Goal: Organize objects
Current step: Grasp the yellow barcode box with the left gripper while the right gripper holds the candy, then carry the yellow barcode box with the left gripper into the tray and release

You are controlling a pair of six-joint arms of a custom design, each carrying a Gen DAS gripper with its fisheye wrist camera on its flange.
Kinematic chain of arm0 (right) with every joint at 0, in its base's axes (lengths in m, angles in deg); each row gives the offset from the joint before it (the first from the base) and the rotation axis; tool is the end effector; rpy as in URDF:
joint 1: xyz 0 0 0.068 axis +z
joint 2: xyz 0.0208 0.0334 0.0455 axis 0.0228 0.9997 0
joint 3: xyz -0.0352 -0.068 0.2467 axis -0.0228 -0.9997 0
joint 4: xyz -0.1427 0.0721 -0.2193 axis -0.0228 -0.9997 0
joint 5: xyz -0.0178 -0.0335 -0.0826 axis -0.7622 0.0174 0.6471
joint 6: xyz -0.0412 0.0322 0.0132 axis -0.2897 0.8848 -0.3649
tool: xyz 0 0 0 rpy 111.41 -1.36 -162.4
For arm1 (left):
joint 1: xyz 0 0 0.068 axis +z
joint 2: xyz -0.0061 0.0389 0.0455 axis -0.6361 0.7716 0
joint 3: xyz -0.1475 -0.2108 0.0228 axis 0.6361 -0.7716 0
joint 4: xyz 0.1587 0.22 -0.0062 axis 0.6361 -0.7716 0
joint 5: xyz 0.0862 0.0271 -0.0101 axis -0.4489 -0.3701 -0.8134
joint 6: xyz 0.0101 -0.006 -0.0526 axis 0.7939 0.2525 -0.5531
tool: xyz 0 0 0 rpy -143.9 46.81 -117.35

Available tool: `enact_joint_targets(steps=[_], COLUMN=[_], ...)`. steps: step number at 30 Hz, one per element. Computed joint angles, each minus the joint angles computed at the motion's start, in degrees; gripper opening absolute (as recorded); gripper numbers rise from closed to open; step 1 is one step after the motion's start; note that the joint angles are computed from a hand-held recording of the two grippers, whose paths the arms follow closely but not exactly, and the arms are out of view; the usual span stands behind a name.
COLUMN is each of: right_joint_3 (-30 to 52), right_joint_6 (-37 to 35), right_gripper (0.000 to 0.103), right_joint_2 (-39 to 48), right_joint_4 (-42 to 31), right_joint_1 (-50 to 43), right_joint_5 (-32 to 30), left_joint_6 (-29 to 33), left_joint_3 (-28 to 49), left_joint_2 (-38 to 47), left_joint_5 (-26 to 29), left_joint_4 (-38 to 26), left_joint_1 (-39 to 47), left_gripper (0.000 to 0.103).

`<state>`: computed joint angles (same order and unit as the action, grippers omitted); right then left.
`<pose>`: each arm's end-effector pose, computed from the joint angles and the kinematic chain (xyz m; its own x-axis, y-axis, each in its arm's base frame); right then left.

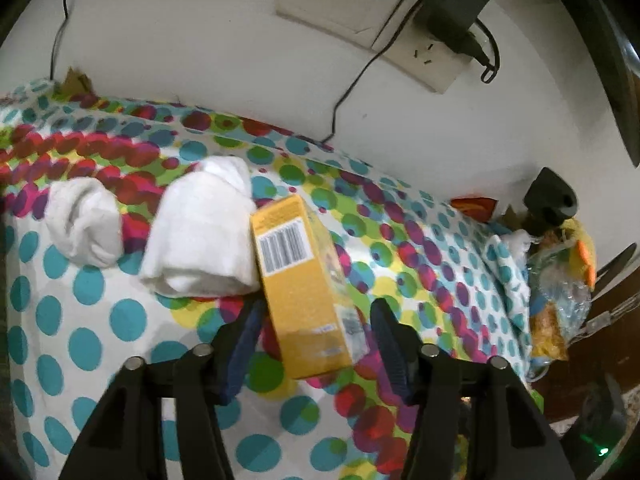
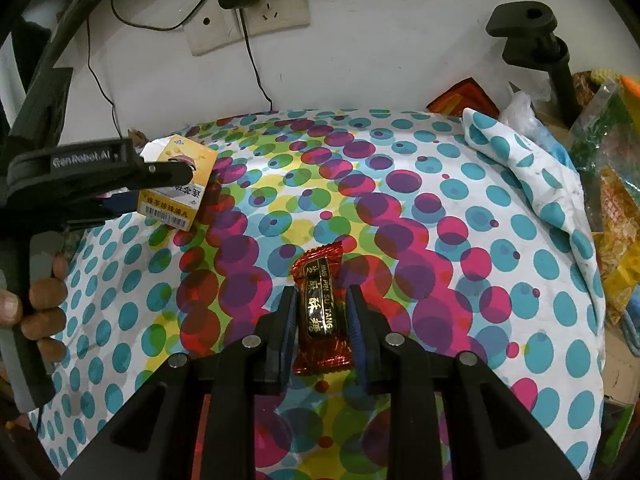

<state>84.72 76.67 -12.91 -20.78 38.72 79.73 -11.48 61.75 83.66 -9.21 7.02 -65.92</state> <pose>0.1917 0.1325 0.1459 -0.7686 0.0821 -0.6344 0.0034 0.9922 0.1243 0.2895 -0.1500 0.1746 -0.8572 -0.0907 -0.5069 0.1426 0.9040 -0.4030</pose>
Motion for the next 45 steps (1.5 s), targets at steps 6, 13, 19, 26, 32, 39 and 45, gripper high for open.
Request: enact_joint_targets(steps=[6, 13, 19, 26, 32, 39, 45], right_joint_3=[0.49, 1.55, 0.93, 1.45, 2.34, 3.3, 4.4], right_joint_6=[-0.12, 0.3, -0.14, 0.25, 0.5, 0.4, 0.8], right_gripper=[0.025, 0.025, 0.025, 0.025, 0.025, 0.025, 0.025], right_joint_2=[0.94, 2.69, 1.75, 2.12, 3.03, 4.67, 5.75], right_joint_4=[0.44, 0.57, 0.5, 0.12, -0.55, -1.44, -2.92], right_joint_1=[-0.14, 0.64, 0.09, 0.55, 1.05, 2.02, 3.16], right_joint_5=[-0.04, 0.82, 0.4, 0.78, 1.65, 3.73, 5.44], left_joint_6=[3.56, 6.62, 9.85, 13.11, 18.35, 29.43, 40.06], left_joint_3=[0.0, -1.89, -5.22, -10.51, -13.5, -13.29, -11.12], left_joint_2=[-1.0, -5.44, -12.11, -23.98, -35.07, -42.31, -41.6], left_joint_5=[-3.42, -7.25, -10.12, -11.97, -10.96, -4.57, 2.14], left_joint_4=[-1.56, -3.74, -6.97, -13.74, -21.3, -28.07, -30.18], left_joint_1=[-1.67, -3.43, -4.97, -4.23, 3.06, 21.16, 38.63], left_gripper=[0.033, 0.033, 0.033, 0.033, 0.033, 0.033, 0.033])
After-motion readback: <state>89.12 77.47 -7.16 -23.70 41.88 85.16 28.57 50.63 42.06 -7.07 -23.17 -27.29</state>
